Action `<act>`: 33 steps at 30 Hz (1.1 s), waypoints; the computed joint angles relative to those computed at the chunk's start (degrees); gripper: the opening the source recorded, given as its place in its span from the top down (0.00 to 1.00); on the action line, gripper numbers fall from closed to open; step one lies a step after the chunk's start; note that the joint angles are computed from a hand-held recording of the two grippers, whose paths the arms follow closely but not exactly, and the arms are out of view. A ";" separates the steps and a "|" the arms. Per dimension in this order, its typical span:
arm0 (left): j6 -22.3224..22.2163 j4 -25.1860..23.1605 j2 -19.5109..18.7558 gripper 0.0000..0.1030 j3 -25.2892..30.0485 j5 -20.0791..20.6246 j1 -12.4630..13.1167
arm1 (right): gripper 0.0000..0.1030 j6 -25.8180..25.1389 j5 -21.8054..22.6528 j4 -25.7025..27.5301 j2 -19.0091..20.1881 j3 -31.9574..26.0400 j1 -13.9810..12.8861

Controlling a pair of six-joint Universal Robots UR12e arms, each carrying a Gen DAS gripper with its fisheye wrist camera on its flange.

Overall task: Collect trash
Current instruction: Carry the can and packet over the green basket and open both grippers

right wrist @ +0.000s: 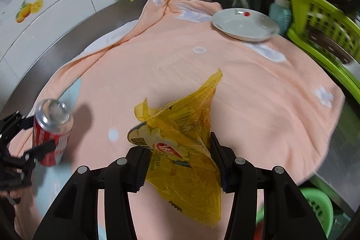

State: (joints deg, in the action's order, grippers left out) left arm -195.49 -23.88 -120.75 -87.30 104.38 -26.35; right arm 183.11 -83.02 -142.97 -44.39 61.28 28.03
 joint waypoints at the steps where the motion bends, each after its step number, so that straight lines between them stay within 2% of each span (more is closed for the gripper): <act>1: -0.34 -0.04 -0.09 0.39 0.20 -0.14 -0.31 | 0.54 0.01 -0.07 -0.79 -1.20 2.04 -0.22; 11: -1.85 0.65 -0.96 0.39 2.45 -1.86 -3.96 | 0.54 0.27 -1.58 -7.50 -10.78 19.30 -3.97; 18: 0.03 1.32 -3.94 0.39 7.39 -4.82 -7.08 | 0.54 2.81 -4.17 -8.53 -15.46 27.91 -6.69; 22: 0.03 0.92 -6.06 0.39 10.70 -7.23 -8.37 | 0.53 3.67 -3.85 -8.51 -17.36 31.54 -7.83; 25: -0.26 -0.21 -7.97 0.39 13.49 -9.04 -9.23 | 0.41 4.62 -3.09 -9.55 -18.55 34.03 -8.46; 33: -1.37 -3.91 -12.18 0.39 19.87 -12.53 -10.63 | 0.31 6.43 -1.99 -13.06 -20.77 38.56 -9.48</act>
